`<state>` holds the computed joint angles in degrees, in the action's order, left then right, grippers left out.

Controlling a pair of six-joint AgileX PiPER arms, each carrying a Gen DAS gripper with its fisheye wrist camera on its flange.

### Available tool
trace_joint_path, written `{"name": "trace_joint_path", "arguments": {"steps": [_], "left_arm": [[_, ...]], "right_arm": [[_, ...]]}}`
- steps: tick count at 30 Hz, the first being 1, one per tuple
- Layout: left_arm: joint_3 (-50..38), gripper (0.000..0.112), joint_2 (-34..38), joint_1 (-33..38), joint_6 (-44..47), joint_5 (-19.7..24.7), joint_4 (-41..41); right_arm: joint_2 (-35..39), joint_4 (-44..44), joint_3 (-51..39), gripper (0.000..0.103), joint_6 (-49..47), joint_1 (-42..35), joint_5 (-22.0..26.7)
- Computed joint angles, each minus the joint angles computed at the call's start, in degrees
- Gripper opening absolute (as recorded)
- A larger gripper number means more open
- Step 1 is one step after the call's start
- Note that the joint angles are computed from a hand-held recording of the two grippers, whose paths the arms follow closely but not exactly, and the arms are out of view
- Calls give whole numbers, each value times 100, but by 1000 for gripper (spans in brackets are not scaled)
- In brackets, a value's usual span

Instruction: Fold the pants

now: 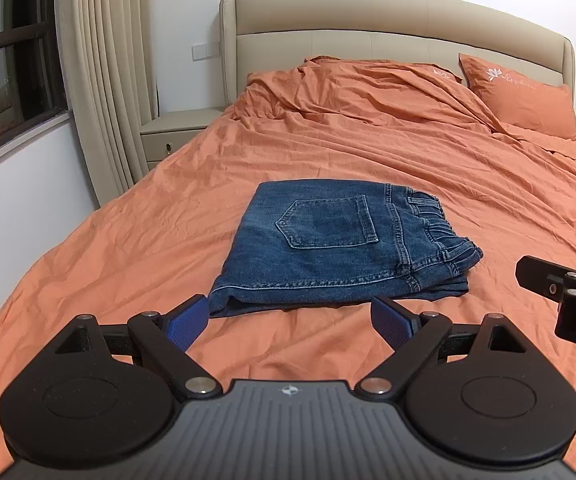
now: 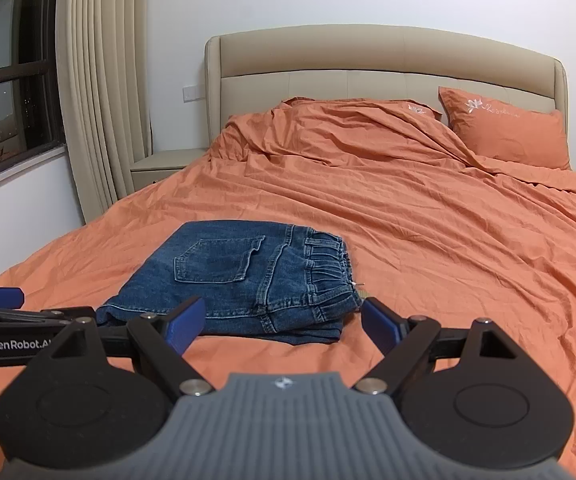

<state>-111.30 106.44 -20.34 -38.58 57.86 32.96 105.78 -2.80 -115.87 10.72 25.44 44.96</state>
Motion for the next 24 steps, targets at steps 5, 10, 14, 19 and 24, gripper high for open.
{"name": "trace_joint_path", "arguments": {"steps": [5,10,14,19,24], "left_arm": [[5,103,-52,-20,50,12,-7],[15,103,-66,-21,68,-1,-13],[12,103,-62,-41,36,17,8],[21,103,-68,-42,34,10,10],[38,103,-71,-52,7,4,33]], "right_arm": [[-37,11,27,82,-4,-4,-26],[-56,-17,45,82,29,8,-44],[-68,44,53,82,20,-4,-41],[-58,-19,20,82,54,26,-3],[-48,-58,-2,82,87,42,10]]}}
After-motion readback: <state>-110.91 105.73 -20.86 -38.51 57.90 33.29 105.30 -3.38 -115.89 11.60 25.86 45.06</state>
